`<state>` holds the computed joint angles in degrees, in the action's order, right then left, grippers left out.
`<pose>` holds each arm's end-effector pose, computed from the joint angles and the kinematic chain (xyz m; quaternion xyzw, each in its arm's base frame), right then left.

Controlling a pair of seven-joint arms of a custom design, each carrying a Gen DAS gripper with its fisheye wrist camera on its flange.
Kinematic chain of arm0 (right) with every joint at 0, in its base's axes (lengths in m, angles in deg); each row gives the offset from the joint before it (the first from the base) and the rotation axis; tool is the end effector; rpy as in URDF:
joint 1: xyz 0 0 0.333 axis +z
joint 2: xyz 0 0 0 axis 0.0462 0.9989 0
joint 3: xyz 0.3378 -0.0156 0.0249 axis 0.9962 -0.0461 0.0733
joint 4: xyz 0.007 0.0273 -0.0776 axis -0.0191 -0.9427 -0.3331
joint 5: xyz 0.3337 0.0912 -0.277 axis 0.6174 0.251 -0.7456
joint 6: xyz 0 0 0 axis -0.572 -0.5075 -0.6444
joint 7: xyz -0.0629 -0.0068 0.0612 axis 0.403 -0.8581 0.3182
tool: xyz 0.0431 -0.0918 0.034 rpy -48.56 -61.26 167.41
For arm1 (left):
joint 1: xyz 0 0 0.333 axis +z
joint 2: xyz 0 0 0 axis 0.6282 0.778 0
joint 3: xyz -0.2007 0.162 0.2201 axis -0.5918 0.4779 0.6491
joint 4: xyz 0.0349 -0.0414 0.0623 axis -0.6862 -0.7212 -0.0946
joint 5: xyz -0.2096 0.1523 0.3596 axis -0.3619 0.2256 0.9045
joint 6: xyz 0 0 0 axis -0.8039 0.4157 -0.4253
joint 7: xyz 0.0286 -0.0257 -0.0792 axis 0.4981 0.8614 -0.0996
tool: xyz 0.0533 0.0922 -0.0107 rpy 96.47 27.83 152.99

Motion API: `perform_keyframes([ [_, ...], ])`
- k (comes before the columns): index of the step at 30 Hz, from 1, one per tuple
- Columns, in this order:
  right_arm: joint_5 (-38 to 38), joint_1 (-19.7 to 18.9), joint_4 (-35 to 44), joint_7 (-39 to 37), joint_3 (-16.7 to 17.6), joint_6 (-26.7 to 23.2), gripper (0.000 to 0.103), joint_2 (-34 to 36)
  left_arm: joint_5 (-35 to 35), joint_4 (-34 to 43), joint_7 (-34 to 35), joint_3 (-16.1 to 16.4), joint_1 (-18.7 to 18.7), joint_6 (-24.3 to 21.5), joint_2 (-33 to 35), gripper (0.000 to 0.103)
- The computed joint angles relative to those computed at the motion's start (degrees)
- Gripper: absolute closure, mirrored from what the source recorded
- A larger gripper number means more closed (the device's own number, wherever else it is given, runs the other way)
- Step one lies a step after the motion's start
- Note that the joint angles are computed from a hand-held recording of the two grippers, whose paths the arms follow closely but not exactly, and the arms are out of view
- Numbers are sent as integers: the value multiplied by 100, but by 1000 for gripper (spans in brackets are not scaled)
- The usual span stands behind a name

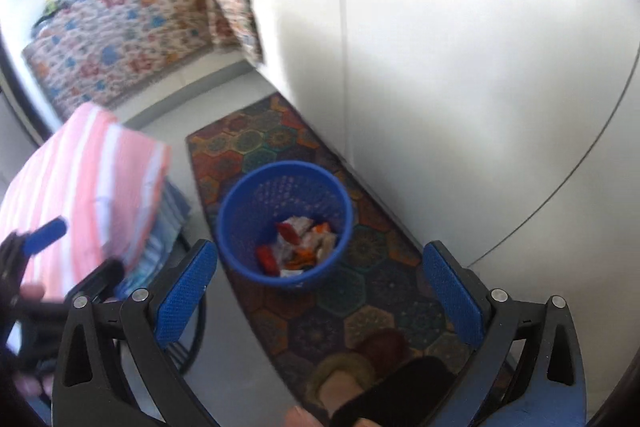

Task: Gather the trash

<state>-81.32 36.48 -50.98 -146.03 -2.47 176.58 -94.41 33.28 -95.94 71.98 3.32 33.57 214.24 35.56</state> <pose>0.3911 0.4100 0.6014 -0.3462 0.8794 -0.2822 0.1648 0.5524 -0.1108 0.5762 -0.2490 0.9050 -0.3303 0.0991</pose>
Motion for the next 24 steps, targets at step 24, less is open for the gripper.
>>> perform_keyframes([
  [24, 19, 586, 1039, 11, 3, -567, 0, 709, 194, 523, -266, 177, 346, -882, -52, 0],
])
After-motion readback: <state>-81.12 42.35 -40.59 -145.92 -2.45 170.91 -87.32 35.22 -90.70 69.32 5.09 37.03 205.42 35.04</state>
